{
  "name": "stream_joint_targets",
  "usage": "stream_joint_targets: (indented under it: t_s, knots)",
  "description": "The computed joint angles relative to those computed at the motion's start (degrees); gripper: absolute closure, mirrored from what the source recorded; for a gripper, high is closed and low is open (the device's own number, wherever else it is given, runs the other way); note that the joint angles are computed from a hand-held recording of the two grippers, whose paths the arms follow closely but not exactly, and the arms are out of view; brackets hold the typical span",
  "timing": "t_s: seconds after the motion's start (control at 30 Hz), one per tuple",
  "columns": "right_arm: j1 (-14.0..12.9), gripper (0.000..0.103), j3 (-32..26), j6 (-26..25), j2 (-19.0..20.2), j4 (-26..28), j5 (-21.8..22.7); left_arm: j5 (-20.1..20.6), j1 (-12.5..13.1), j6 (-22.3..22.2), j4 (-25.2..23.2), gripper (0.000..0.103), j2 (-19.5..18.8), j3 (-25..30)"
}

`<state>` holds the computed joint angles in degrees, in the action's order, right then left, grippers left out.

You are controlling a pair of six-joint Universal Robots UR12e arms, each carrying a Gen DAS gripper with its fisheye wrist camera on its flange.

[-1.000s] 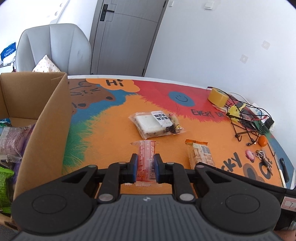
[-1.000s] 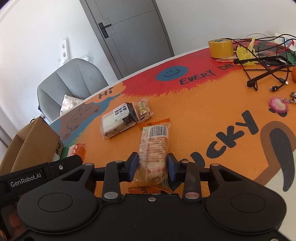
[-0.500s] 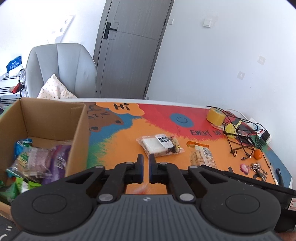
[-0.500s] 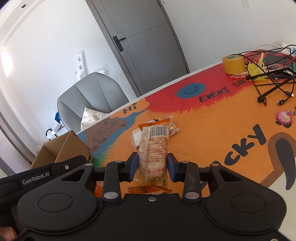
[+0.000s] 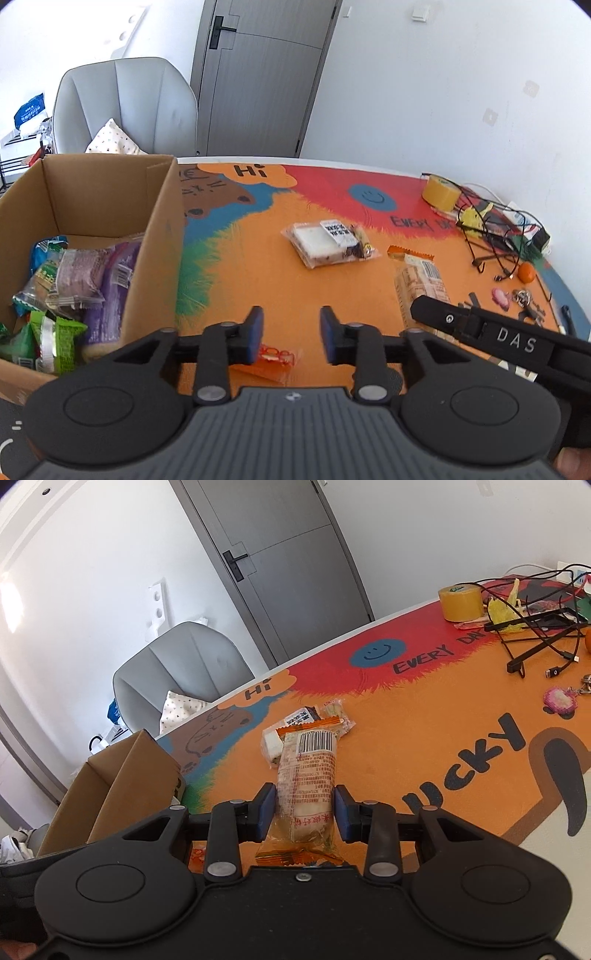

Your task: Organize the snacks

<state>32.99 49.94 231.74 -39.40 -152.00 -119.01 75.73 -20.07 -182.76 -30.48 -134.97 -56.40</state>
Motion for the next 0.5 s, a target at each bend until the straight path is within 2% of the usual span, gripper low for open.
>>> stream_joint_targets:
  t_s: [0.07,0.17,0.33,0.5]
  knots:
    - [0.0,0.068,0.8,0.6,-0.3,-0.4,0.0,0.4,-0.2,1.3,0.8,0.042,0.1,-0.7]
    - [0.0,0.068,1.7,1.3,-0.6,-0.9,0.2,1.8,-0.6,3.4,2.2,0.033,-0.1,-1.4]
    - [0.0,0.068,2.6,1.9,-0.9,-0.7,-0.3,3.8,-1.0,2.8,1.5,0.033,-0.6,-1.4]
    - [0.1,0.068,3.4,2.5,-1.2,-1.0,-0.4,6.0,-1.4,2.5,3.7,0.033,-0.9,-2.0]
